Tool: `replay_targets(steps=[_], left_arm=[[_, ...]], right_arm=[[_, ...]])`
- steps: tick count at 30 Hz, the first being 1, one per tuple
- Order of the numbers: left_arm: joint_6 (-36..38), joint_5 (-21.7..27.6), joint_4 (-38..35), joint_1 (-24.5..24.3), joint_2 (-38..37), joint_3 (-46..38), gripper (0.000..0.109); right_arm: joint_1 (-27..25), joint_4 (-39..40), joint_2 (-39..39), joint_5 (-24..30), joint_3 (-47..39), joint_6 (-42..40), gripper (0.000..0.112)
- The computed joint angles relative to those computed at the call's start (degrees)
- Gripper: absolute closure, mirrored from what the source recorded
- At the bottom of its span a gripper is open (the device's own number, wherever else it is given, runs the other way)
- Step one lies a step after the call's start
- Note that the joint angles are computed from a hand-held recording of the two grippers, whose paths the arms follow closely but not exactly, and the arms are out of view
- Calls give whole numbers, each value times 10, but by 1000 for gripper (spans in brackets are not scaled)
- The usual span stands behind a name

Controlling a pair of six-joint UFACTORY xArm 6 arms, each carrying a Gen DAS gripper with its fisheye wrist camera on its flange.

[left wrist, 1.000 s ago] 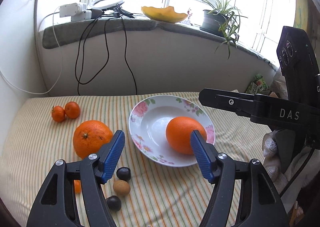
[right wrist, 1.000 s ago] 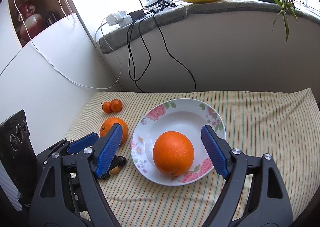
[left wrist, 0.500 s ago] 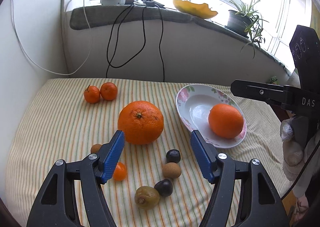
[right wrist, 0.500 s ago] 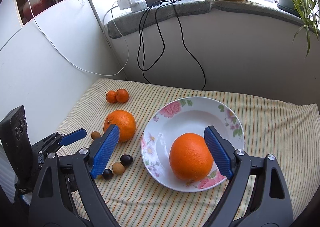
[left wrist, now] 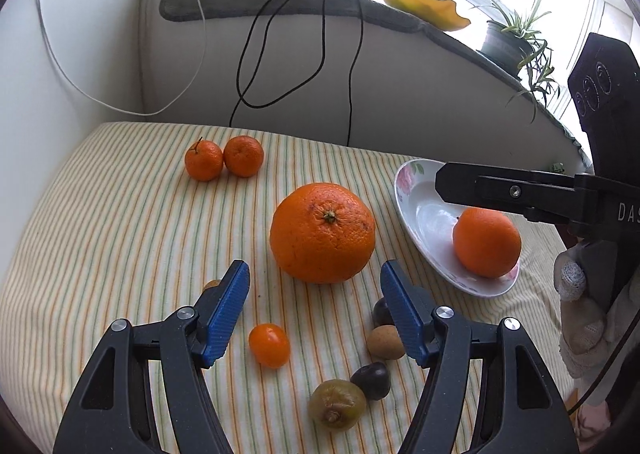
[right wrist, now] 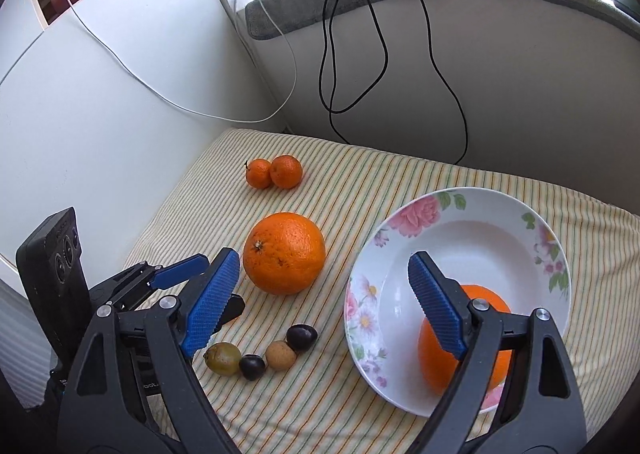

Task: Organize fruits
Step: 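Close the right tool around the second large orange on the cloth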

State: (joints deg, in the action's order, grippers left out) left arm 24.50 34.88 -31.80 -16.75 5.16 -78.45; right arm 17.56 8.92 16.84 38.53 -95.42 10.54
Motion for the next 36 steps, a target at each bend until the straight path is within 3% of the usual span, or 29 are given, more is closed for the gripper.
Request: replay_targets(steps=[9,21,36], left_arm=[[13,26,-31,6,29,-30,41],[14,54,-43,5,64,-71,41],[7,51,-42,4,69,-72,44]], right_arm=[[3,55,95,70,-116,-27,39],[2,66,178,122,-220,-30,40],[1,97,200,138,-244,-41,46]])
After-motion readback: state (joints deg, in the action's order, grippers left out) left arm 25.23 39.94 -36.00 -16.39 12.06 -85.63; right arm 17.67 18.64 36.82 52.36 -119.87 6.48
